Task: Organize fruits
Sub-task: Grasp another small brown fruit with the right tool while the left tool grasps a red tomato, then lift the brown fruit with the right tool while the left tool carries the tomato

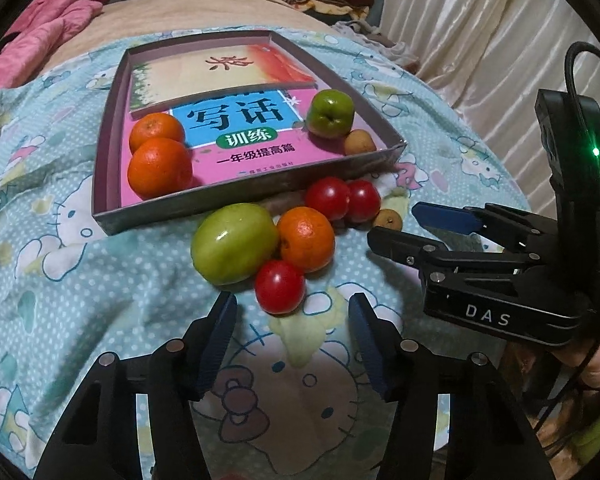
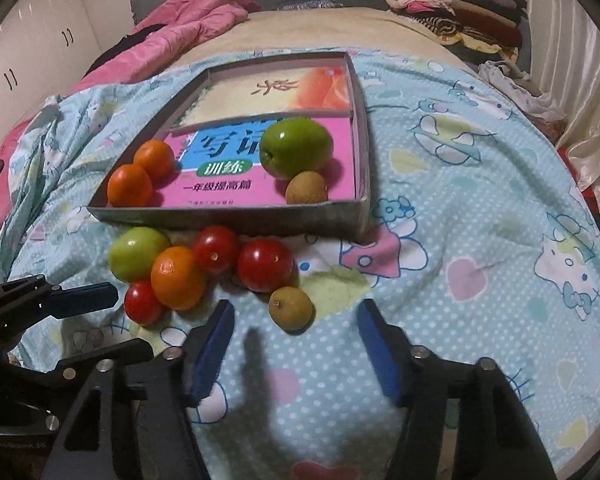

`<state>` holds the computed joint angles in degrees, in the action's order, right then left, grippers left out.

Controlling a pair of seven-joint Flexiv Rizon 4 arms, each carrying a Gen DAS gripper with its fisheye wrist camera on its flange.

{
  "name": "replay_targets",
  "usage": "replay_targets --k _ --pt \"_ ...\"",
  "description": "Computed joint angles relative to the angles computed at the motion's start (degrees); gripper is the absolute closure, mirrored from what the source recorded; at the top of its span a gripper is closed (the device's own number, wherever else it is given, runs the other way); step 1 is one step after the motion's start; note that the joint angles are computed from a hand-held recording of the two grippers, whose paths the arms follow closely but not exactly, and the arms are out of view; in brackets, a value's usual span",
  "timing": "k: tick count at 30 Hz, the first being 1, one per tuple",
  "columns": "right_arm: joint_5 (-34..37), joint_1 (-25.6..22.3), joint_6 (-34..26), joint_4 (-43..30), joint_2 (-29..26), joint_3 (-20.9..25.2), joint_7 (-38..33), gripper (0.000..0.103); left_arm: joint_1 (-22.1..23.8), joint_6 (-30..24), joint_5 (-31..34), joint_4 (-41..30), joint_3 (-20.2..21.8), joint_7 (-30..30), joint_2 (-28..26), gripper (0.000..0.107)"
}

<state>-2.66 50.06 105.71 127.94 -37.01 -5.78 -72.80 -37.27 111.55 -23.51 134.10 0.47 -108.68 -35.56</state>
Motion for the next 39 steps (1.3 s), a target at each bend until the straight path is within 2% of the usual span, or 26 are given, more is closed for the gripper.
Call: replay_targets --k 2,4,10,13,19,23,27,31,34,39 --pt "-0.3 -0.4 -1.2 -0.5 -0.2 0.3 0.3 0.054 0.3 0.1 0.1 -0.1 -0.1 -0.2 -0.2 0.048" --pt "-0.6 -0.7 -1.3 -0.7 -0.4 0.4 0.7 0.057 1.2 0.2 0.6 0.0 -0.8 -0.5 -0.2 0.057" --pt "-1.1 0.6 -1.4 -1.0 -1.1 -0.9 1.0 0.065 2.2 -0.2 1.4 -0.5 -1.0 -0.9 -0.8 0.061" --pt "-1.4 0.0 -1.3 -1.3 -1.3 -0.4 1.0 0.074 1.9 -0.7 1.5 -1.0 -0.7 -0.7 -1.1 0.061" --pt "-2.1 -1.1 -1.3 -1.2 -1.1 0.6 0.9 0.078 -0.4 -2.7 0.5 -2.6 1.4 0.3 -1.8 0.062" --pt "-2.4 -3.5 -0.6 -1.3 -0.9 2.8 1.2 0.079 -1.6 -3.7 0.2 -3.2 2.6 0.6 -2.1 0.062" --pt "-2.1 -4.5 1.1 -0.8 -0.6 3.7 0.8 0.079 -3.4 -4.5 -0.6 -3.9 4.5 1.0 -2.6 0.070" --pt "-2.0 -6.8 2.4 -0.7 -0.3 5.9 0.6 0.079 -1.9 -4.3 0.1 -4.1 3.7 0.8 -2.9 0.079" --pt "-1.6 -7.4 3.8 -0.5 -0.2 6.6 0.3 0.079 1.1 -2.6 1.6 -3.3 1.2 -0.2 -2.7 0.079" --pt "-0.6 -8.1 7.0 0.2 0.2 7.7 -0.9 0.079 1.5 0.0 2.4 -1.8 0.3 -0.6 -1.7 0.080"
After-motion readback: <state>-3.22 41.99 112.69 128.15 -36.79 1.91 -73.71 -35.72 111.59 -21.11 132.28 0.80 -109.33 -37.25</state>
